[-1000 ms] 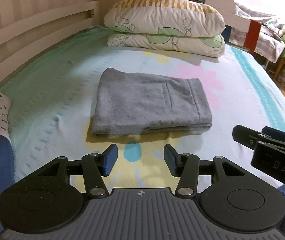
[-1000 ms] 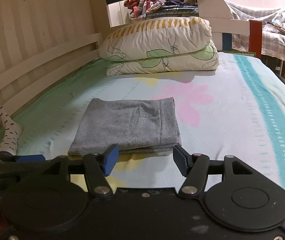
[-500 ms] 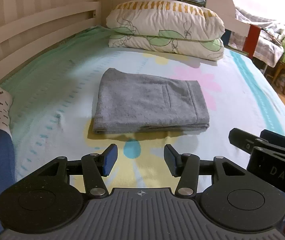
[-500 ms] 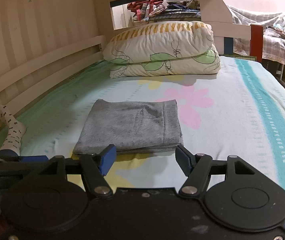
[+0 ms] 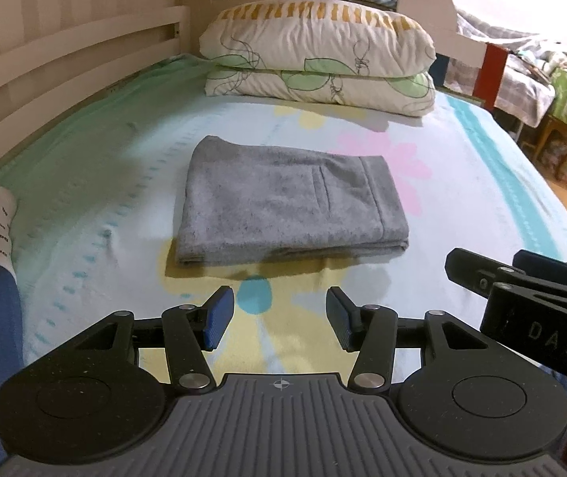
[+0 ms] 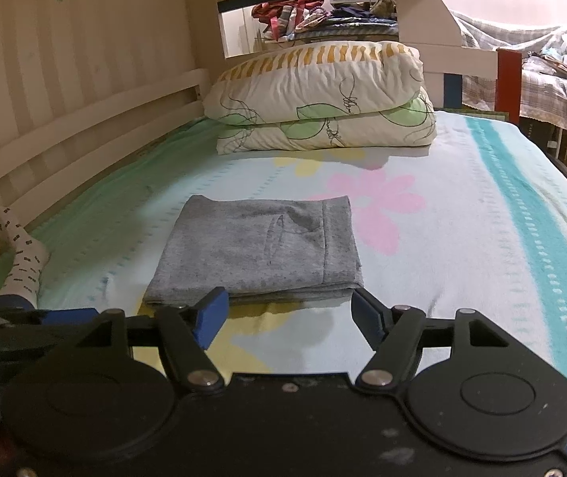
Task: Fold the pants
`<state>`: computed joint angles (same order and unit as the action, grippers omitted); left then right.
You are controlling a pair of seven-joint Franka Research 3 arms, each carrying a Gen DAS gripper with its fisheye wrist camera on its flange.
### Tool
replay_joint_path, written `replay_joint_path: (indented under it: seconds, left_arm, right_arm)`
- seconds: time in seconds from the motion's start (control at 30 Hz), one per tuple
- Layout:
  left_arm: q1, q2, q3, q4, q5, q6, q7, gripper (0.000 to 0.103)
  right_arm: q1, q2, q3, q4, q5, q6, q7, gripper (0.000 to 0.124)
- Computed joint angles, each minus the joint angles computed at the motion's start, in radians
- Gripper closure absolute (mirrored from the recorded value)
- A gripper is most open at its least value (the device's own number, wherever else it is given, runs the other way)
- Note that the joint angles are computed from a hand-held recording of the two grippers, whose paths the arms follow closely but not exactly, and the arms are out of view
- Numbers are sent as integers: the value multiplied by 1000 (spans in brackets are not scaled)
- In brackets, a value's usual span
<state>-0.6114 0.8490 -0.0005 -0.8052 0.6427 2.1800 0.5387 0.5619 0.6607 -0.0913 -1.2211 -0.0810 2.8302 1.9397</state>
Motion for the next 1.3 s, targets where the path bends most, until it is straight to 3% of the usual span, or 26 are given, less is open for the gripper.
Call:
replay_joint_path:
  seconds: [0.47, 1.3]
  left_arm:
    - [25, 2, -27, -17, -55, 44, 36, 53]
    - [26, 117, -25, 152, -166, 27, 161, 53]
  right_arm:
    - [7, 27, -6, 37, -9, -32, 33, 51]
    - [23, 59, -40, 74, -71, -67, 116, 49]
